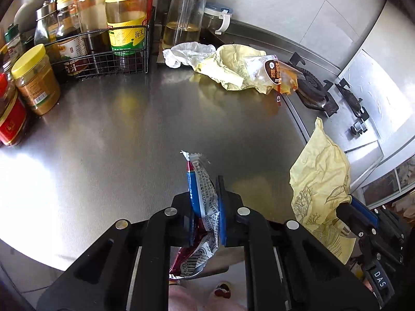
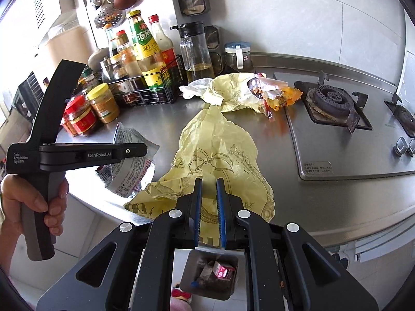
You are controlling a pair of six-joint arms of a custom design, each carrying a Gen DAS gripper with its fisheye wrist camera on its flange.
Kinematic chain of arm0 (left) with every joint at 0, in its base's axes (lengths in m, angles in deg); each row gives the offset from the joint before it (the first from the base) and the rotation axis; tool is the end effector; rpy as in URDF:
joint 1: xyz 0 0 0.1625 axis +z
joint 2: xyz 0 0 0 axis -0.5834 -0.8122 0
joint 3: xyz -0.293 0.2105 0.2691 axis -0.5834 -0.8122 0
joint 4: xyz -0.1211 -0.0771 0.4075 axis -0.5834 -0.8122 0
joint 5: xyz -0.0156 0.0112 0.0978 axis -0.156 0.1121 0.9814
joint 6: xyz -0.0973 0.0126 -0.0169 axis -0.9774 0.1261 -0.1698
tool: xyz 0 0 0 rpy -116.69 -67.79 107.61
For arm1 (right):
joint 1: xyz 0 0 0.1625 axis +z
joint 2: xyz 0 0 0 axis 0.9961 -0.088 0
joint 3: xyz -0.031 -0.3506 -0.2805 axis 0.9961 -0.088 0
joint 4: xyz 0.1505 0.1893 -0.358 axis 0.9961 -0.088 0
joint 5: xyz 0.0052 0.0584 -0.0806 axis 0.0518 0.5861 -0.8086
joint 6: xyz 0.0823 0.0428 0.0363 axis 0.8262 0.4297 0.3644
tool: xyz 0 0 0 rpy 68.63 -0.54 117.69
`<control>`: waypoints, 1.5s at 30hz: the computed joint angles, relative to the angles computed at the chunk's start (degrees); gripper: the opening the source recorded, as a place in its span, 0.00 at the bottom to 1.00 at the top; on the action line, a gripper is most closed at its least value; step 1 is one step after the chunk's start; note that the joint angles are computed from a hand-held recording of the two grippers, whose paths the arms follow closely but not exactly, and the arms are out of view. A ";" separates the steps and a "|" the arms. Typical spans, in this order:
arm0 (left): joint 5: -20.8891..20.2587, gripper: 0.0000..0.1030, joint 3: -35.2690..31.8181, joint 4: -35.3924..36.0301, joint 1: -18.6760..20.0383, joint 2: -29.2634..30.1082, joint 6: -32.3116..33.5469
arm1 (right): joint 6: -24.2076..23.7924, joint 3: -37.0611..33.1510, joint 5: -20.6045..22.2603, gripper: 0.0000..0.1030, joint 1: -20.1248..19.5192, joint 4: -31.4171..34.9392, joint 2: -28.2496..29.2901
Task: Collect trash
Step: 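Carry both wrappers down to the black bin and open both tools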
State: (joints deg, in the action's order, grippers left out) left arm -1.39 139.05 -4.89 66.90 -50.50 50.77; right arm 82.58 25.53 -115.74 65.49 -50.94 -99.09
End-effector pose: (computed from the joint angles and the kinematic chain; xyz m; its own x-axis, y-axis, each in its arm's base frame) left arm -0.3549 -0.4227 0.4719 -0.7460 0.5008 -0.4390 0.5974 0.7945 -0.1087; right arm 0.5488 -0.2609 0.2132 -0.8146 0.1617 0.5571 -0.3615 0.6096 -0.7055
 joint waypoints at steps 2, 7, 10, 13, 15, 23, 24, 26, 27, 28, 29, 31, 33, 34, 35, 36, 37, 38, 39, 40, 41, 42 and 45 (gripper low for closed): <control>0.69 0.11 1.40 1.24 -1.83 -2.09 -2.04 | 1.70 0.49 0.52 0.12 1.17 1.85 -0.59; 1.65 0.08 5.06 4.19 -6.20 -7.24 -7.17 | 5.34 2.58 2.41 0.12 3.48 4.38 -1.98; 1.39 0.06 7.11 5.91 -8.35 -9.86 -10.48 | 6.24 3.74 3.65 0.12 4.67 4.88 -2.40; 0.84 0.06 9.43 7.60 -10.22 -12.44 -13.99 | 6.50 4.97 5.22 0.12 5.51 4.40 -2.60; 0.06 0.06 11.06 9.03 -11.43 -14.29 -16.54 | 6.93 5.95 6.55 0.12 5.89 4.11 -2.73; -4.06 0.06 18.13 13.29 -13.59 -20.38 -24.11 | 7.52 11.01 13.29 0.12 4.80 0.65 -2.38; -4.60 0.06 19.15 13.27 -13.43 -21.01 -24.44 | 7.67 11.88 14.31 0.12 4.32 -0.09 -2.12; -5.53 0.06 21.52 12.53 -12.71 -22.23 -24.54 | 7.64 13.94 16.19 0.12 3.15 -2.37 -1.50; -5.86 0.06 22.69 12.07 -12.23 -22.67 -24.62 | 7.68 15.16 17.19 0.12 2.41 -3.88 -1.11; -6.14 0.06 23.92 11.43 -11.64 -23.06 -24.60 | 7.81 16.46 18.14 0.12 1.66 -5.64 -0.66; -6.52 0.06 25.25 10.57 -11.01 -23.50 -24.39 | 7.78 17.69 18.99 0.12 0.80 -7.44 -0.20; -6.84 0.06 27.76 8.80 -9.71 -23.96 -23.85 | 7.47 20.02 20.40 0.12 -0.97 -11.27 1.22; -7.07 0.06 30.16 6.68 -8.22 -24.28 -22.84 | 6.93 22.07 21.62 0.12 -2.83 -15.33 2.86; -7.08 0.06 31.29 5.55 -7.41 -24.27 -22.29 | 6.56 23.10 22.19 0.12 -3.78 -17.68 3.77; -7.15 0.06 32.33 4.39 -6.57 -24.15 -21.59 | 6.10 24.24 22.95 0.12 -4.86 -20.69 4.80; -7.12 0.06 33.35 3.21 -5.80 -24.00 -20.78 | 5.39 25.27 23.74 0.12 -5.99 -23.79 5.80; -6.94 0.06 34.31 2.10 -5.12 -23.87 -20.04 | 4.91 26.19 24.38 0.12 -6.96 -26.27 6.81; -6.84 0.06 35.25 0.79 -4.38 -23.62 -19.28 | 4.42 26.75 24.87 0.12 -7.93 -28.24 8.01; -6.74 0.06 36.14 -0.68 -3.64 -23.25 -18.55 | 3.80 27.21 25.28 0.12 -8.82 -30.17 9.15; -6.62 0.06 37.04 -2.01 -2.88 -23.03 -17.75 | 3.30 27.52 25.51 0.12 -9.61 -31.70 10.36; -6.43 0.06 37.91 -3.31 -2.13 -22.79 -16.98 | 2.76 27.82 25.75 0.12 -10.40 -33.23 11.52; -6.30 0.06 38.70 -4.34 -1.53 -22.57 -16.50 | 2.07 28.02 25.99 0.12 -11.29 -34.85 12.75; -5.57 0.06 40.97 -7.70 0.96 -21.72 -14.45 | -0.26 28.30 26.71 0.12 -14.18 -39.04 16.22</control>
